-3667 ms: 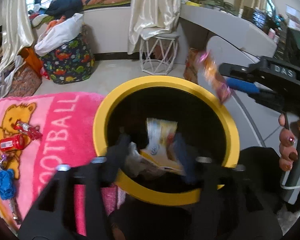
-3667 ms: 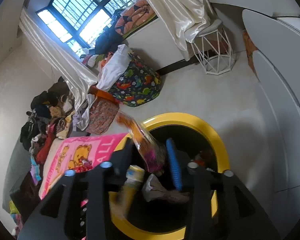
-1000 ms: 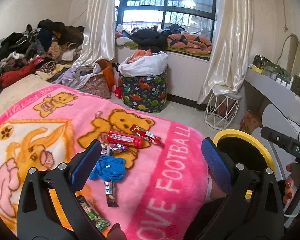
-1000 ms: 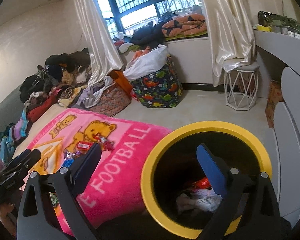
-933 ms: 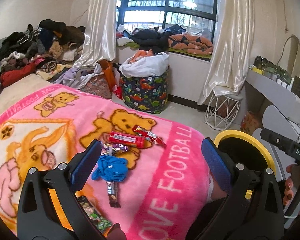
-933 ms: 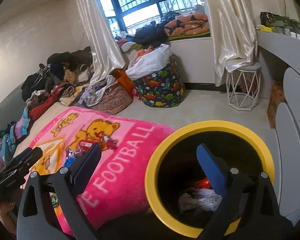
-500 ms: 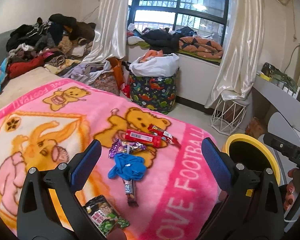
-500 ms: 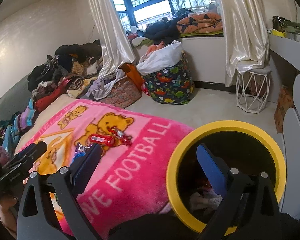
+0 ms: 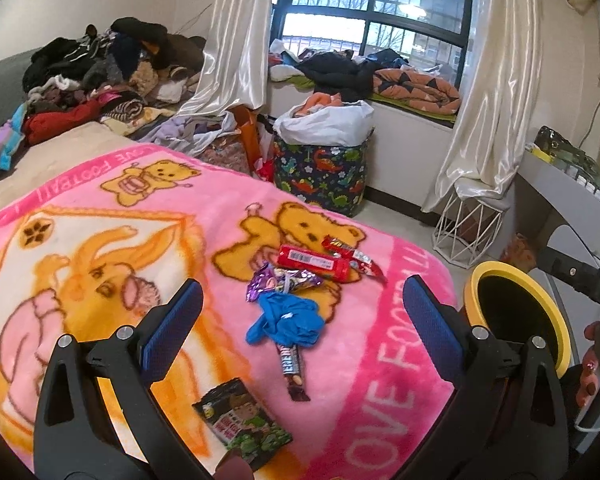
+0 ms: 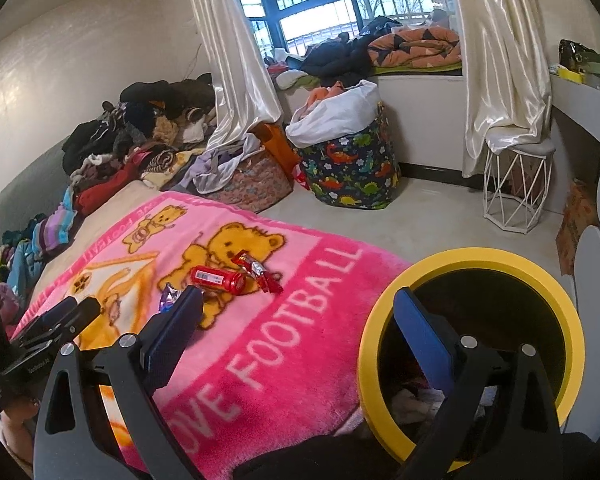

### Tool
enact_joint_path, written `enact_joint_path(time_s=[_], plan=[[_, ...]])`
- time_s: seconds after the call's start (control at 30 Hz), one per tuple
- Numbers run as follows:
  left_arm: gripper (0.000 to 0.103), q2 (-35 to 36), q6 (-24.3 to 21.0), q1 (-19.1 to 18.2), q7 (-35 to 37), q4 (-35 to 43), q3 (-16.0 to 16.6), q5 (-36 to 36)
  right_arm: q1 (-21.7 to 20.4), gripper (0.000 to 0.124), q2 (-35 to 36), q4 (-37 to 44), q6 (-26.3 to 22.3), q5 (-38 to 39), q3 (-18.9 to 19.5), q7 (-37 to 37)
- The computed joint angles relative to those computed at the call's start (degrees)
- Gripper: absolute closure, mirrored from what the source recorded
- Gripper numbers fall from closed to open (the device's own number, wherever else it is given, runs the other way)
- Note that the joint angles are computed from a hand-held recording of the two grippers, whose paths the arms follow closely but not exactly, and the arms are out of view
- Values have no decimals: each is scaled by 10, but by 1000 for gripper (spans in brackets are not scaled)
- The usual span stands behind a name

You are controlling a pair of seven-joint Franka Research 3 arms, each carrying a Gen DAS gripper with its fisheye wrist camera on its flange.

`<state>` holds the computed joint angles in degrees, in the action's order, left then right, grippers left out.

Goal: Collect trash
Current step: 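Move both open tools back over the wrappers on the blanket, then grasp the green snack packet with the left tool while the right grasps the blue cloth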

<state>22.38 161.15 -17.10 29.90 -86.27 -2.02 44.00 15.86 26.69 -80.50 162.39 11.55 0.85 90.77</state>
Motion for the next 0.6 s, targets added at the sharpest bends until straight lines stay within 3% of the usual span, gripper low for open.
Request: enact_joint_path(time_s=[0.27, 0.6], plan=[[11, -26, -2, 10, -8, -44, 2, 11, 3, 31, 27, 36, -22, 0, 6, -5], [11, -59, 15, 48, 20, -123, -21, -31, 9, 31, 115, 173, -109, 16, 30, -33]])
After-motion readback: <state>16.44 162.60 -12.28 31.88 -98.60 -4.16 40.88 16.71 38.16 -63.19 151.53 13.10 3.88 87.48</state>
